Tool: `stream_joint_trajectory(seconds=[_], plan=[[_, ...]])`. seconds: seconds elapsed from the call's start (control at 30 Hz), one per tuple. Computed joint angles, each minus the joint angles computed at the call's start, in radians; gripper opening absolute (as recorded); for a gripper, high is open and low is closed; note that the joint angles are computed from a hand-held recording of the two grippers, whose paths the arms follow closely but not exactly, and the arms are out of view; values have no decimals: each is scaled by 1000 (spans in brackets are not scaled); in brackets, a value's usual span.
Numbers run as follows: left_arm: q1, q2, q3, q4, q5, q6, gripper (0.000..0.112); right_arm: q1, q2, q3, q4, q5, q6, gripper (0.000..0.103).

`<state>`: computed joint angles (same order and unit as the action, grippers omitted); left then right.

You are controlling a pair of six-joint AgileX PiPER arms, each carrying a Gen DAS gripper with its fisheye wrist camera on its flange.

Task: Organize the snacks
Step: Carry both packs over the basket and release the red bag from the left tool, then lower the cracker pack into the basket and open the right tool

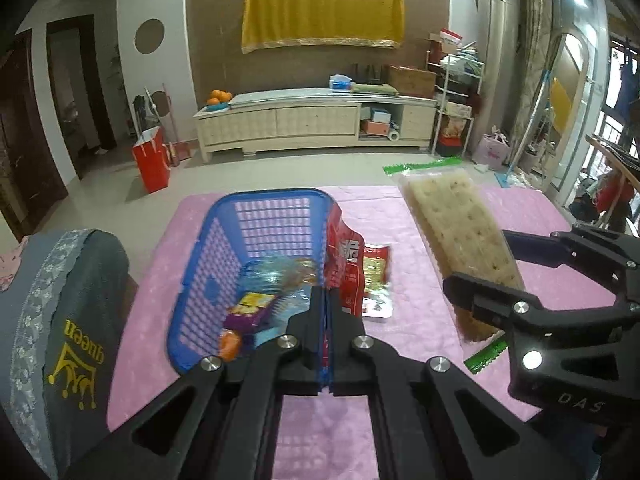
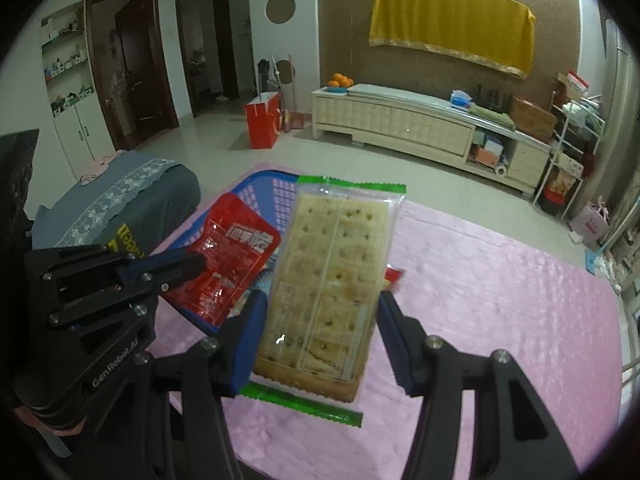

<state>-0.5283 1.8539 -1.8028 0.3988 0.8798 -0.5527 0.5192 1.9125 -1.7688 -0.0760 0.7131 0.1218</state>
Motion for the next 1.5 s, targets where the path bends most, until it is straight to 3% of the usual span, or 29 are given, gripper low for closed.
stream_joint_trajectory(seconds=[0.27, 0.67, 0.73, 0.77, 0.8, 0.83, 1.17, 1.5], plan=[[98, 27, -23, -78, -7, 92, 0, 42, 145, -192, -35, 72, 30, 61], [169, 192, -182, -222, 1, 214, 1, 29, 342, -504, -29, 234, -1, 61], [175, 252, -270, -218, 34, 230, 12, 22, 354, -525, -38, 243, 15, 61], [176, 281, -309, -209, 53, 232, 44, 18, 355, -528, -41, 248, 21, 61], [180, 306, -338, -212, 60, 234, 67, 15, 359, -535, -44, 255, 27, 61], [183, 310, -340, -220, 54, 240, 69, 12, 356, -530, -45, 258, 29, 61], [184, 215, -198, -193, 1, 220, 69, 10, 329, -510, -38, 260, 29, 61], [205, 77, -45, -116, -32, 161, 69, 48, 376, -631, -5, 315, -12, 61]])
